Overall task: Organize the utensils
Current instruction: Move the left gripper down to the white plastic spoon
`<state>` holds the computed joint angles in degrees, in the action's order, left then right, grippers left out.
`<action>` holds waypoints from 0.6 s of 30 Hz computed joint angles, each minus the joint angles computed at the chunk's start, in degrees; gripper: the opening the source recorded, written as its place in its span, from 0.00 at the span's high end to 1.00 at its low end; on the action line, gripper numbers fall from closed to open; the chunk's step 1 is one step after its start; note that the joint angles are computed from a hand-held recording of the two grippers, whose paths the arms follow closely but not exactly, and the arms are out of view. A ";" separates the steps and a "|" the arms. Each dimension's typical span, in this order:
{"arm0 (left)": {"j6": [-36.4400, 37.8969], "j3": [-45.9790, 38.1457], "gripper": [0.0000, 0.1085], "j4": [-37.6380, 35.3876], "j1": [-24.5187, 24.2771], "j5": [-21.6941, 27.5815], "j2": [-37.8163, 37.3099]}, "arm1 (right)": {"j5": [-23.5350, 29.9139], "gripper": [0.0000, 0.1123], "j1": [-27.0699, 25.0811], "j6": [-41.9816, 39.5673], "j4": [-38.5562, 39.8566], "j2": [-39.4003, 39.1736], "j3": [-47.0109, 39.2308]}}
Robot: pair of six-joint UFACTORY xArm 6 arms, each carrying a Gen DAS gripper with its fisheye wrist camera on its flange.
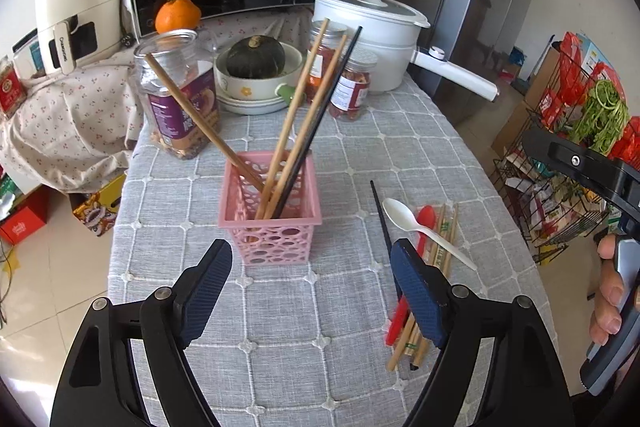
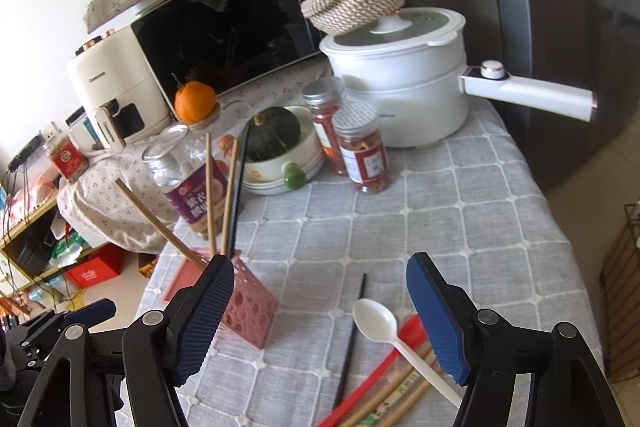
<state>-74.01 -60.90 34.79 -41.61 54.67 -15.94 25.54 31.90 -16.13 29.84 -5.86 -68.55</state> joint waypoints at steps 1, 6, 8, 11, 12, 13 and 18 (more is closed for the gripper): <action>0.79 -0.83 0.22 -0.99 -0.14 -0.67 1.19 | 0.49 0.30 -0.63 0.37 -0.78 -0.50 0.55; 4.92 -5.13 0.23 -7.14 -0.31 -4.35 7.43 | 3.36 0.28 -3.89 2.91 -4.54 -1.61 2.06; 5.62 -6.71 0.23 -9.82 0.01 -5.81 9.88 | 4.85 0.28 -5.34 4.02 -5.81 -1.53 2.23; 4.72 -7.75 0.25 -13.13 1.28 -10.20 13.10 | 6.73 0.28 -7.41 5.90 -8.35 -1.33 2.72; 3.95 -8.18 0.31 -13.82 1.72 -11.57 14.31 | 7.34 0.28 -8.10 6.02 -8.88 -1.21 2.84; 3.39 -8.48 0.34 -14.54 2.18 -12.99 15.41 | 7.76 0.28 -8.69 6.08 -9.38 -1.09 3.00; 0.21 -10.09 0.62 -15.12 5.01 -18.32 21.22 | 9.05 0.28 -11.30 5.28 -10.28 0.06 3.32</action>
<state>-73.80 -70.98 19.67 -36.60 36.34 5.28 34.59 20.60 -10.85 19.56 -5.79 -65.23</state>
